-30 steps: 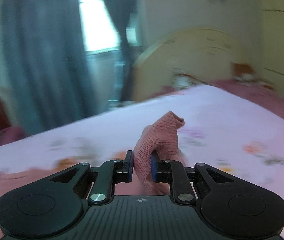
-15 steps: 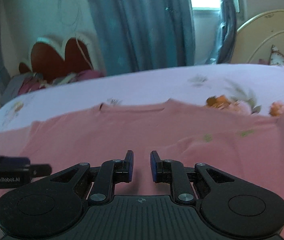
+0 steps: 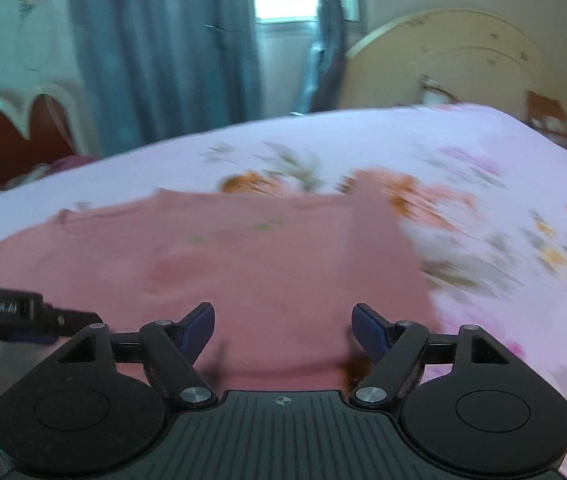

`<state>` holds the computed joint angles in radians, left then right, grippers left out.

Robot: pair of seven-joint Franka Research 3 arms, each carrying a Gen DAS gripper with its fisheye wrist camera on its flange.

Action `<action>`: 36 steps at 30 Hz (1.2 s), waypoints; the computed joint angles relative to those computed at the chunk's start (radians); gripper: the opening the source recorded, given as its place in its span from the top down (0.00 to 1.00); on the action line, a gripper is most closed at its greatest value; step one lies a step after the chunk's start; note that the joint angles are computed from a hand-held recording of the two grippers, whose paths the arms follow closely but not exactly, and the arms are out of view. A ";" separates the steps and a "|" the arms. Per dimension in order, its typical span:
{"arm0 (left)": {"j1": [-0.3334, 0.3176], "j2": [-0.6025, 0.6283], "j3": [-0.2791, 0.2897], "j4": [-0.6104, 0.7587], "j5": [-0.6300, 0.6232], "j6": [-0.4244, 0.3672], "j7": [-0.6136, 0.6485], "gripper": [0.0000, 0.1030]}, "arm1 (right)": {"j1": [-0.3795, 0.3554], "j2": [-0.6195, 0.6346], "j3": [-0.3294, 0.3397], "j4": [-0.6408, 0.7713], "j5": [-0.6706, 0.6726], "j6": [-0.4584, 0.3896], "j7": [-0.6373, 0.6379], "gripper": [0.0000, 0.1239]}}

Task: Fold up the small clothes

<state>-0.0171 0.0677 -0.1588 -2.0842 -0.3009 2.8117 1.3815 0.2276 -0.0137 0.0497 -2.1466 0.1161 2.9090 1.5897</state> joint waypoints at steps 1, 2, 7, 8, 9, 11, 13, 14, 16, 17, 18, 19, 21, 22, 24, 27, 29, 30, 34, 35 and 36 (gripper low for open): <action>-0.003 0.007 -0.004 -0.002 -0.005 0.021 0.004 0.47 | -0.007 -0.012 -0.007 -0.012 -0.003 -0.012 0.006 0.39; -0.005 0.018 -0.005 0.007 0.003 0.021 -0.005 0.53 | -0.011 -0.026 -0.009 -0.031 -0.003 -0.012 0.010 0.39; 0.010 0.016 -0.033 -0.001 -0.114 0.043 0.074 0.91 | -0.031 -0.058 -0.004 -0.082 -0.023 -0.003 0.037 0.39; 0.007 0.017 -0.032 -0.003 -0.112 0.059 0.076 0.91 | -0.034 -0.046 -0.002 -0.073 -0.029 -0.001 0.040 0.39; 0.008 0.016 -0.036 -0.003 -0.133 0.074 0.099 0.92 | -0.035 -0.040 0.001 -0.069 -0.040 0.001 0.051 0.39; 0.014 -0.001 -0.044 -0.005 -0.204 0.103 0.155 0.92 | -0.037 -0.031 0.003 -0.063 -0.064 0.001 0.075 0.39; 0.019 -0.024 -0.043 0.005 -0.301 0.132 0.233 0.92 | -0.034 -0.017 0.004 -0.049 -0.076 -0.003 0.089 0.39; 0.017 -0.034 -0.037 0.014 -0.339 0.139 0.266 0.92 | -0.033 -0.008 0.003 -0.044 -0.082 -0.002 0.096 0.39; 0.012 -0.057 -0.016 0.026 -0.369 0.164 0.312 0.92 | -0.029 0.016 -0.001 -0.025 -0.114 -0.003 0.126 0.39; 0.009 -0.067 -0.004 0.030 -0.378 0.171 0.333 0.92 | -0.026 0.031 -0.005 -0.011 -0.138 -0.003 0.150 0.39; 0.008 -0.082 0.010 0.028 -0.387 0.172 0.347 0.92 | -0.022 0.045 -0.010 0.000 -0.163 0.001 0.177 0.39; 0.005 -0.094 0.024 0.021 -0.385 0.176 0.351 0.92 | -0.017 0.062 -0.016 0.015 -0.185 0.008 0.205 0.39; 0.006 -0.112 0.047 -0.008 -0.307 0.197 0.305 0.92 | -0.007 0.091 -0.022 0.047 -0.178 0.002 0.214 0.58; 0.013 -0.125 0.057 -0.031 -0.245 0.203 0.261 0.92 | -0.005 0.105 -0.021 0.065 -0.153 -0.009 0.197 0.70; 0.032 -0.156 0.074 -0.082 -0.128 0.194 0.148 0.92 | 0.006 0.121 -0.027 0.081 -0.143 -0.007 0.183 0.80; 0.084 -0.165 0.072 -0.147 0.100 0.191 -0.062 0.92 | 0.015 0.117 -0.036 0.075 -0.130 0.007 0.163 0.91; 0.076 -0.160 0.097 -0.168 0.113 0.164 -0.102 0.92 | 0.028 0.104 -0.062 0.057 -0.193 0.019 0.233 0.91; 0.081 -0.155 0.096 -0.181 0.154 0.158 -0.143 0.92 | 0.026 0.100 -0.063 0.055 -0.192 0.008 0.248 0.91; 0.085 -0.141 0.098 -0.203 0.265 0.129 -0.214 0.91 | 0.017 0.080 -0.055 0.037 -0.203 -0.015 0.243 0.91; 0.088 -0.142 0.095 -0.206 0.302 0.136 -0.233 0.91 | 0.008 0.074 -0.043 0.036 -0.155 -0.029 0.195 0.91; 0.091 -0.153 0.093 -0.218 0.336 0.136 -0.252 0.86 | 0.000 0.065 -0.034 0.034 -0.105 -0.047 0.143 0.91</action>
